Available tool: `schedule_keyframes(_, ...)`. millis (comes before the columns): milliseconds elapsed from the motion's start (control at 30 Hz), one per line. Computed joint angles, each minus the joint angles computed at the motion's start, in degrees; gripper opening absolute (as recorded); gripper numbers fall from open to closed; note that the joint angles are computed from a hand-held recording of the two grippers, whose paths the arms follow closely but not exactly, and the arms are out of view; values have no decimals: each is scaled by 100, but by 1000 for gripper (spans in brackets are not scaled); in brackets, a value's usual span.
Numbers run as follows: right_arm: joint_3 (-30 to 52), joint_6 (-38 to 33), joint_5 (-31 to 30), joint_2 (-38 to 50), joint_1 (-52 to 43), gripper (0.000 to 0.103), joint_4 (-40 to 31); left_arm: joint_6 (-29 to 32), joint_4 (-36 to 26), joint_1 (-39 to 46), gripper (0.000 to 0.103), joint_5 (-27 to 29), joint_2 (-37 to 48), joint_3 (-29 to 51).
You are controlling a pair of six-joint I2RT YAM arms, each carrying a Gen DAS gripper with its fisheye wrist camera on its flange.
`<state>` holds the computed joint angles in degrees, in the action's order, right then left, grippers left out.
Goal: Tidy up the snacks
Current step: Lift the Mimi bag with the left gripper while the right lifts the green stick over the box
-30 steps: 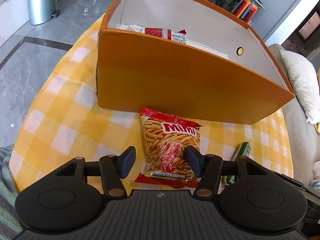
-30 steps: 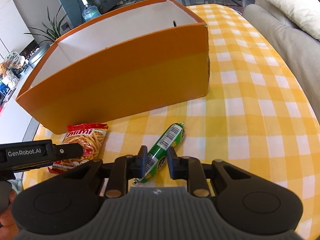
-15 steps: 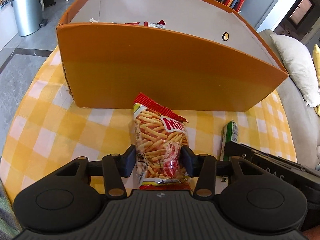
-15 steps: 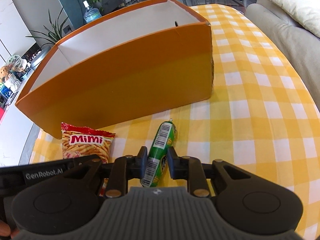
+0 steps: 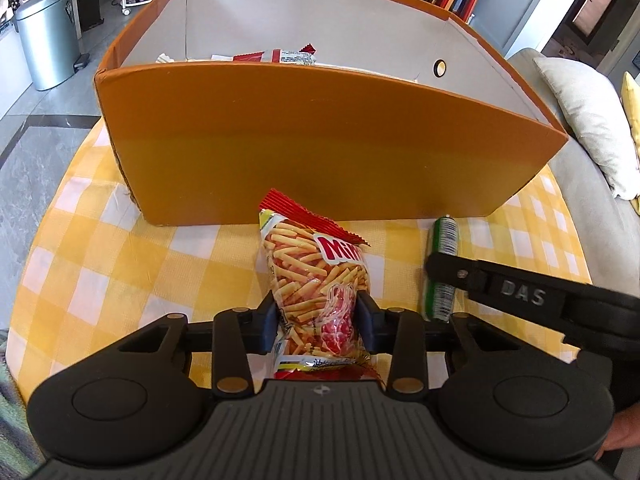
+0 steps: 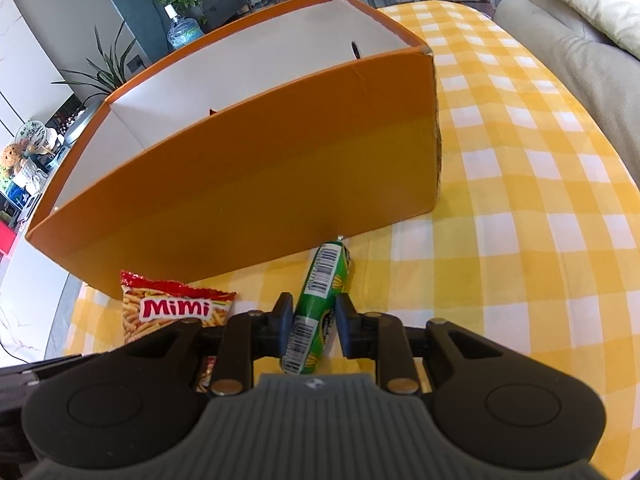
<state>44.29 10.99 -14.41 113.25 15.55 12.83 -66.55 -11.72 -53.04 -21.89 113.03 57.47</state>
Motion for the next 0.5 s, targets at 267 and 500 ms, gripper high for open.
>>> schedule_keyframes(267, 164, -52, 16, 34, 86, 22, -308, 91, -87, -2, 42, 33, 55, 98)
schedule_keyframes(500, -146, -315, 28, -294, 25, 22, -543, 82, -152, -157, 39, 45, 27, 135)
